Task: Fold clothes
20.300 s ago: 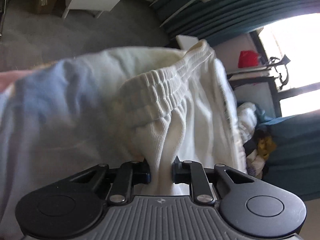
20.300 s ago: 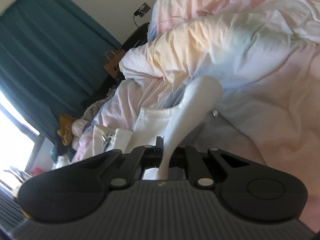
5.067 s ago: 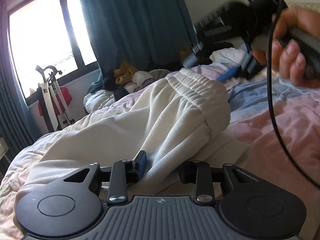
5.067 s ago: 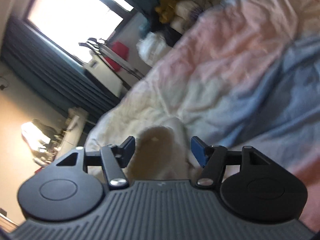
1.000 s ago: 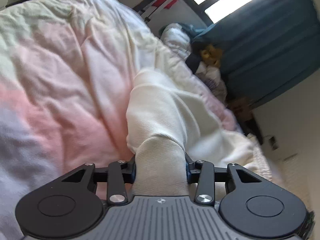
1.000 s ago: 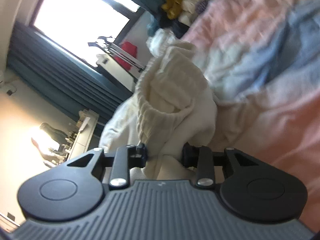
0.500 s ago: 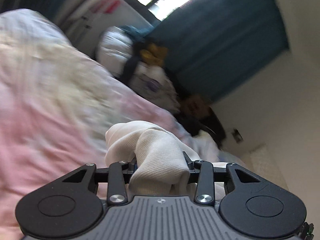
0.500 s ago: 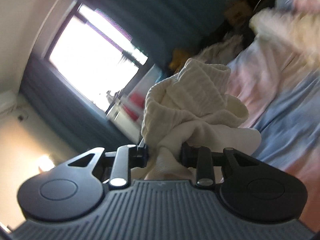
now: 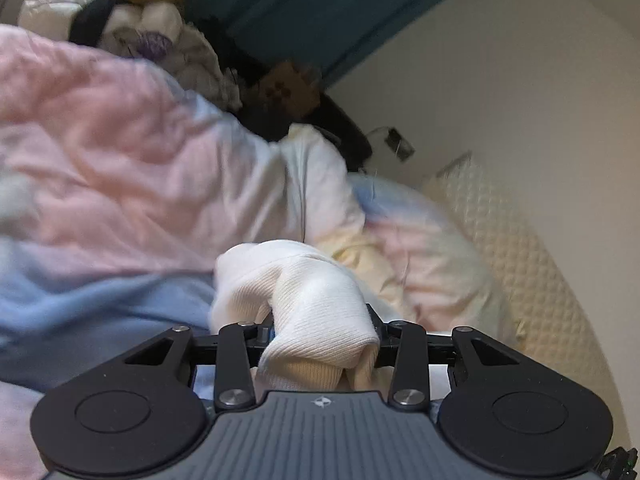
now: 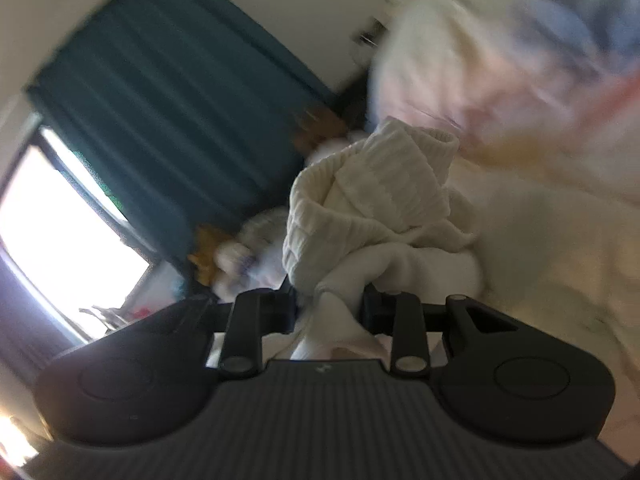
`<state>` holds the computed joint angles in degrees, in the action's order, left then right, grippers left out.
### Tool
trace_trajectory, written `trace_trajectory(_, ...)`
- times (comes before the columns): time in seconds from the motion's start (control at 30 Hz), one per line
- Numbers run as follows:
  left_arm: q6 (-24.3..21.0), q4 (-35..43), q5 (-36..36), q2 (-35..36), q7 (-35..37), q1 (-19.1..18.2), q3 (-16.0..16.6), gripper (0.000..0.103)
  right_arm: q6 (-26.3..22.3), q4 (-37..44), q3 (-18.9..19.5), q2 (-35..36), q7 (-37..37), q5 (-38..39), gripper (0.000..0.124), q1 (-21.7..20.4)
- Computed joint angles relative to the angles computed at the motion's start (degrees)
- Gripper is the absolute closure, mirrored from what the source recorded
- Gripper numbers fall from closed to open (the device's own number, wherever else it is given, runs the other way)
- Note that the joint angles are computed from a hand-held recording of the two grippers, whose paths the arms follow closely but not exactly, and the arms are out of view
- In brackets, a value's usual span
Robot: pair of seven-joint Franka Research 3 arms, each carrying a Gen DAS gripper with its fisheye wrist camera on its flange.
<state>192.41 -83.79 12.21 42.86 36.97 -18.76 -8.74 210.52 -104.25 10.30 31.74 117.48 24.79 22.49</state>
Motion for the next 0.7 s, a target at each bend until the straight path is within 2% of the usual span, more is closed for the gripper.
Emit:
trace_trajectory(0.1, 0.44, 1.62, 3.92, 3.77, 1.72, 5.31, -6.71, 0.061, -1.09, -2.78, 2.26, 0.67, 3.44, -1.94, 0.091, -2.53)
trace_trajectory(0.2, -0.93, 0.81, 7.78, 5.43, 3.91, 9.97, -11.85, 0.060, -2.97, -3.89, 2.31, 1.37, 5.16, -0.90, 0.090, -2.01)
trace_trajectory(0.3, -2.94, -3.23, 9.20, 3.50, 5.60, 13.86, -15.33, 0.058, -6.20, -4.45, 3.61, 2.38, 8.58, 0.13, 0.088, -2.60)
trace_trajectory(0.33, -3.25, -5.11, 9.07, 2.25, 5.95, 14.38, -15.59, 0.057, -6.19, -4.95, 3.99, 2.60, 9.47, 0.03, 0.087, -2.76)
trace_trajectory(0.47, -4.91, -9.80, 7.60, -1.83, 7.19, 13.34, -13.68, 0.049, -3.98, -7.21, 5.09, 2.29, 13.49, 0.11, 0.084, -2.86)
trace_trajectory(0.57, -6.20, -13.35, 6.49, -6.33, 7.90, 11.26, -10.81, 0.042, -6.24, -9.04, 4.52, -0.27, 15.06, 0.80, 0.079, -2.01)
trace_trajectory(0.6, -6.46, -14.72, 6.16, -8.27, 7.88, 9.41, -8.52, 0.034, -7.17, -9.70, 4.06, -1.29, 15.31, 1.53, 0.074, -1.46)
trace_trajectory(0.63, -6.24, -16.41, 6.03, -10.44, 7.82, 7.19, -5.83, 0.031, -8.28, -10.42, 2.38, -2.42, 16.65, 1.58, 0.070, 0.05)
trace_trajectory(0.67, -6.17, -18.04, 6.03, -12.39, 8.04, 6.21, -4.66, 0.024, -9.45, -10.86, -0.60, -3.88, 14.20, 5.65, 0.068, 3.57)
trace_trajectory(0.7, -6.29, -19.56, 6.04, -14.23, 8.36, 5.78, -4.19, 0.022, -10.92, -11.08, -5.08, -5.25, 11.49, 10.37, 0.063, 8.58)
